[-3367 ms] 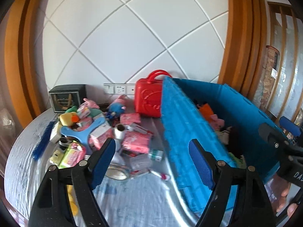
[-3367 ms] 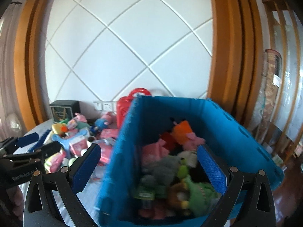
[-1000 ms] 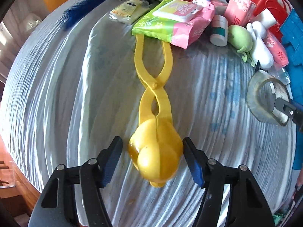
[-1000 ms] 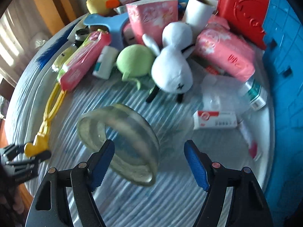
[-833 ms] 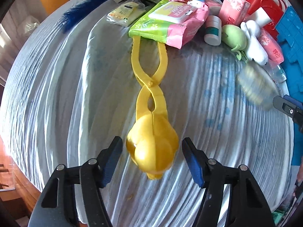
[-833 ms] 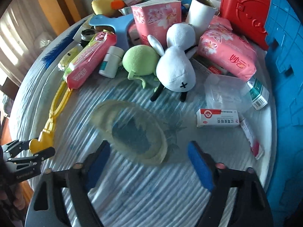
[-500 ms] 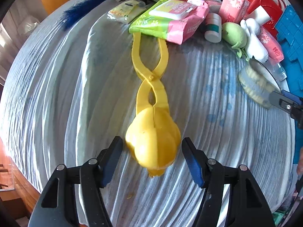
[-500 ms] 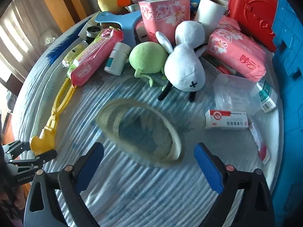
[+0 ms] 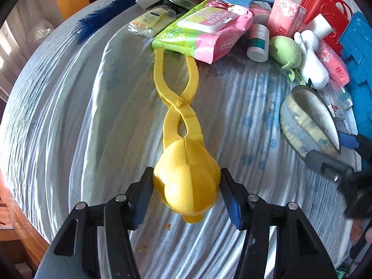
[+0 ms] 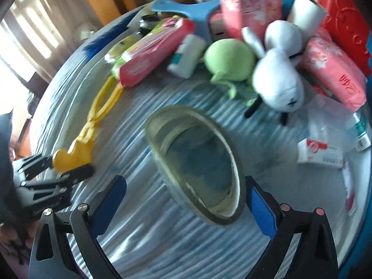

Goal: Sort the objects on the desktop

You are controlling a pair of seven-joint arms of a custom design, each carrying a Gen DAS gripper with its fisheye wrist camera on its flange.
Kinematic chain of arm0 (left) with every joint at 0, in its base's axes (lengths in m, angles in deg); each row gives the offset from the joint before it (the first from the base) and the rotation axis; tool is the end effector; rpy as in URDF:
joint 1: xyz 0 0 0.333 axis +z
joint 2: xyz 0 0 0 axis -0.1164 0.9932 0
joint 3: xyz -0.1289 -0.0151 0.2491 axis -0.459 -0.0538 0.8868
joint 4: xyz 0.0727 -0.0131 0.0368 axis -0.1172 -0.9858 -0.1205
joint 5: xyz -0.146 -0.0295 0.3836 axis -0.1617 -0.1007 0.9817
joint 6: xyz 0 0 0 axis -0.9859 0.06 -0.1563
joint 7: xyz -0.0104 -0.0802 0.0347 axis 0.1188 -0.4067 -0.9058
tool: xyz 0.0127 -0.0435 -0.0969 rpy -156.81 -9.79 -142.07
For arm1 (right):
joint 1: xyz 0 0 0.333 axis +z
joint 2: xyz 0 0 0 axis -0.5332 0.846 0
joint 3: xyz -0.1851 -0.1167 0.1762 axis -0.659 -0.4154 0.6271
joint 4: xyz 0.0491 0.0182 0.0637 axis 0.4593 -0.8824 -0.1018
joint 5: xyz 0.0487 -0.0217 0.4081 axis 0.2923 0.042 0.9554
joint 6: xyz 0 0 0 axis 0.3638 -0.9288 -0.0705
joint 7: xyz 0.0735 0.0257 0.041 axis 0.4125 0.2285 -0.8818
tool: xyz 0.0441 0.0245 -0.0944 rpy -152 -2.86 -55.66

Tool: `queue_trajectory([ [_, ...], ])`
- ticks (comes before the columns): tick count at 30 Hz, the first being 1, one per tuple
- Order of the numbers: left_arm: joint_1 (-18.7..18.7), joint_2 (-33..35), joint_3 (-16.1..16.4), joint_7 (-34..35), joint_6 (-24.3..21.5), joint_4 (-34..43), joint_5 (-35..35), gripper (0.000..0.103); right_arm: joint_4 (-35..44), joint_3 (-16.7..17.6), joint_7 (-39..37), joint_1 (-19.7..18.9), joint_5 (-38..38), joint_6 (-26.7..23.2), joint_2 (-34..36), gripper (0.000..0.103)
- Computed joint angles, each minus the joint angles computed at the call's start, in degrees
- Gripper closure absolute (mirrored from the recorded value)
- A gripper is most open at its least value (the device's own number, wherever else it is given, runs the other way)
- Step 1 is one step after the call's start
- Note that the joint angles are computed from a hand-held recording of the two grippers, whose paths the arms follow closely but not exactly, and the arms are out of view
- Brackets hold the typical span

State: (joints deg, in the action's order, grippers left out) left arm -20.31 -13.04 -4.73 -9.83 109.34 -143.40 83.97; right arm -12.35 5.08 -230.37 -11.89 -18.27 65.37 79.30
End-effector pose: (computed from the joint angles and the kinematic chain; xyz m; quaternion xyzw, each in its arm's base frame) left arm 0.3335 -0.1958 0.3763 -0.8327 0.5257 -0.1380 0.1059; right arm 0.6822 0.1946 0.4022 -0.0111 0.9771 -0.1895 0.0960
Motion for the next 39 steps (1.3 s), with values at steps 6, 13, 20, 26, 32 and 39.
queue_trajectory([
  [6, 0.38, 2.03, -1.22, -2.13, -1.68, 2.64, 1.45, 0.048, 0.75, -0.4, 0.95, -0.71, 1.61, -0.97, 1.38, 0.003],
  [13, -0.79, 4.05, 0.18, -2.03, -3.47, 5.46, -0.08, 0.031, 5.23, -1.16, 5.28, -0.57, 3.15, -3.57, 4.74, 0.003],
  [20, -0.42, 7.82, -0.78, -4.46, -8.54, 10.63, 0.93, 0.028, 5.23, -1.01, 6.64, -0.91, 3.16, -3.8, 4.59, 0.003],
  [26, -0.58, 7.31, -0.72, -5.14, -6.2, 10.52, 1.93, 0.028, 6.1, -1.0, 6.89, -0.95, 3.4, -4.49, 5.2, 0.002],
  [32, -0.01, 8.81, -2.57, -7.01, -6.79, 12.78, 5.46, 0.028, 5.37, -1.4, 8.6, -0.67, 2.54, -4.28, 4.75, 0.002],
  [39, -0.35, 10.18, -3.3, -9.84, -7.42, 15.22, 7.63, 0.03, 9.55, -1.64, 8.03, -0.56, 2.22, -8.92, 6.86, 0.002],
])
